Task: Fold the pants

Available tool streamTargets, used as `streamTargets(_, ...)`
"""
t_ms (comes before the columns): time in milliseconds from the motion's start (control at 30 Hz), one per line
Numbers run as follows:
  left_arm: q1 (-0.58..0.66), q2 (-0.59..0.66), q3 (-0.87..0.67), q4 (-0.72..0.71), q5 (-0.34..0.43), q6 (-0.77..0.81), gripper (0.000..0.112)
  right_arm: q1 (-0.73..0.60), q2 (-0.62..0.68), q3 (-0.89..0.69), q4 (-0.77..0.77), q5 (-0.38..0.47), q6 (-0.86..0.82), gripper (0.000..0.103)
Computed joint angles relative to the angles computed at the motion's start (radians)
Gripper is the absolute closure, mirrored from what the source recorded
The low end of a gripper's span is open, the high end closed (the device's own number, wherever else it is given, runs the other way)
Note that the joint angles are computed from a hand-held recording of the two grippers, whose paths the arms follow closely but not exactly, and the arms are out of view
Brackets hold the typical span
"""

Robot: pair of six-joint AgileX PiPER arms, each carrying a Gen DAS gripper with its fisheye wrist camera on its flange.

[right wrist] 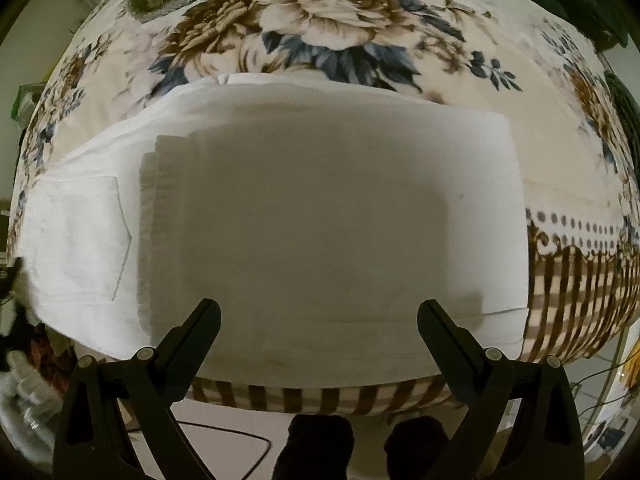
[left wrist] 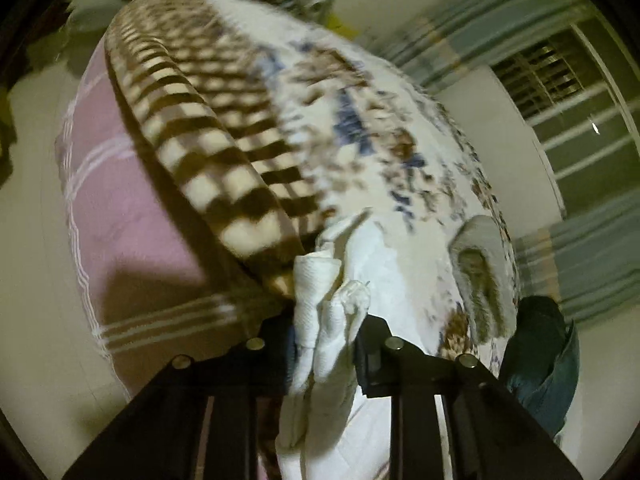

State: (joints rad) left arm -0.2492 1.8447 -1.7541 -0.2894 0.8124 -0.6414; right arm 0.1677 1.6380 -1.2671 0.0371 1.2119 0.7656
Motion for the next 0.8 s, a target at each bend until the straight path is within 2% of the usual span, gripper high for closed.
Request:
streamTargets(67,-0.021,-0.023,-0.019,0.038,0.020,-0.013,0.093,-0.018,-0.010,0.019,0.006,-0.017,-0.006,0.003)
streamTargets(133,-0.054,-0.025,-0.081,0.115,0.089,-0.044,0.092,-0.033,-0.019,0.026,0.006,-0.019,-0.011,0.003)
streamTargets(333,-0.105,-0.098,-0.025,0.225,0.127,-0.159,0.093,-0.120,-0.085,0.063,0.066,-0.018,-0.062,0.003)
streamTargets(533,-0.210,-0.107,-0.097,0.409,0.204,-0.302,0.095,-0.194,-0.150,0.100,0.083,-0.002,-0.126,0.003)
streamTargets(667,-0.316,-0.084,-0.204,0.508,0.248,-0.288,0.096,-0.245,-0.200,0.145,0.098,-0.004,-0.160,0.003)
streamTargets(800,-0.415,-0.049,-0.318,0.536,0.290,-0.253,0.097,-0.295,-0.235,0.173,0.109,-0.004,-0.202,0.003)
